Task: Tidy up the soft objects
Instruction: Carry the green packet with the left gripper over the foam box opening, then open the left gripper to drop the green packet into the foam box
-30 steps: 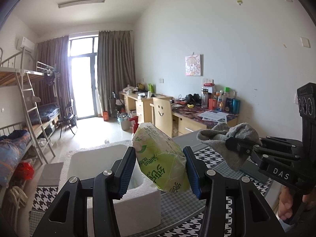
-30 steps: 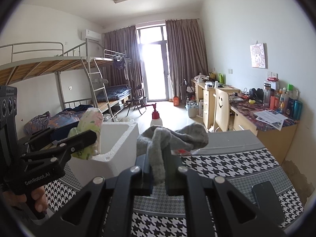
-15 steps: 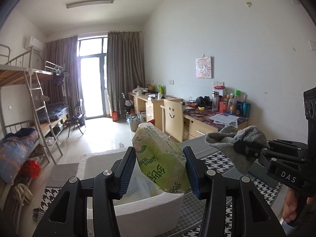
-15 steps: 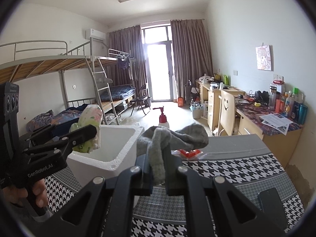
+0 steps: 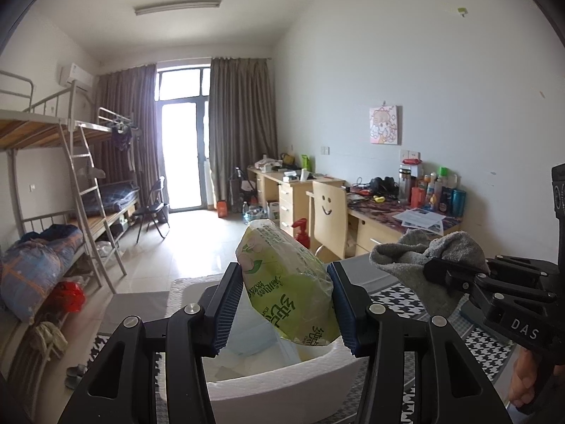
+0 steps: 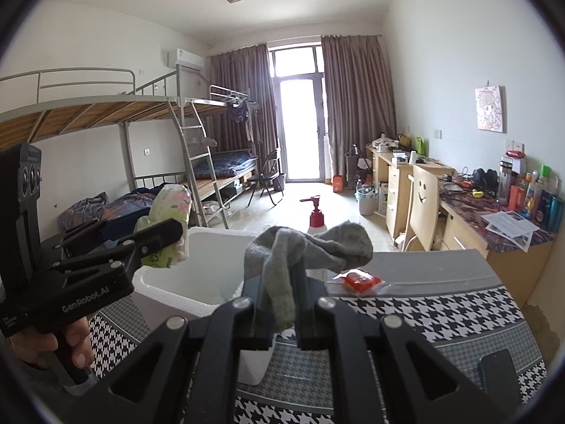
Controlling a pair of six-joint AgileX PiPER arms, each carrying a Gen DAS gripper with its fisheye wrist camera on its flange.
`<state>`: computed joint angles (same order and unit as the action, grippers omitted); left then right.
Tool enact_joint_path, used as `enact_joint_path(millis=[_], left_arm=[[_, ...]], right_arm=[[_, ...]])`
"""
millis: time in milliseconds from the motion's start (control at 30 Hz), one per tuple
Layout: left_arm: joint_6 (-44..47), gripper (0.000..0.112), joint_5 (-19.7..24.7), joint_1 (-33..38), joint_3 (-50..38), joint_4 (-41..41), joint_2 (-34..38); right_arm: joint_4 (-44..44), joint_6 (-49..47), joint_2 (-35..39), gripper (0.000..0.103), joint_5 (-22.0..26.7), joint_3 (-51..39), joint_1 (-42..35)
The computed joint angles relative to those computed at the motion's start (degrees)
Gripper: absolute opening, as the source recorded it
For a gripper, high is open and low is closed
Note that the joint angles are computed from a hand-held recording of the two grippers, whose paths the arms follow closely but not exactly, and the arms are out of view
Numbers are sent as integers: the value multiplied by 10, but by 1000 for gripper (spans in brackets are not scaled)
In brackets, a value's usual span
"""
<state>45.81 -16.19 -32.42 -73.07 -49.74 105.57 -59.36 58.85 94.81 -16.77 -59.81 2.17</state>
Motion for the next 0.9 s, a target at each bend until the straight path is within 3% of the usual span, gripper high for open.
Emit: enact_joint_path(millis=[767,900], left_arm=[[229,52,5,27,-54,-237,47],[317,62,18,34,-75,-321,63]], right_arm=[[-140,131,47,11,15,-75,27],[-152,143,51,11,23,-83,33]])
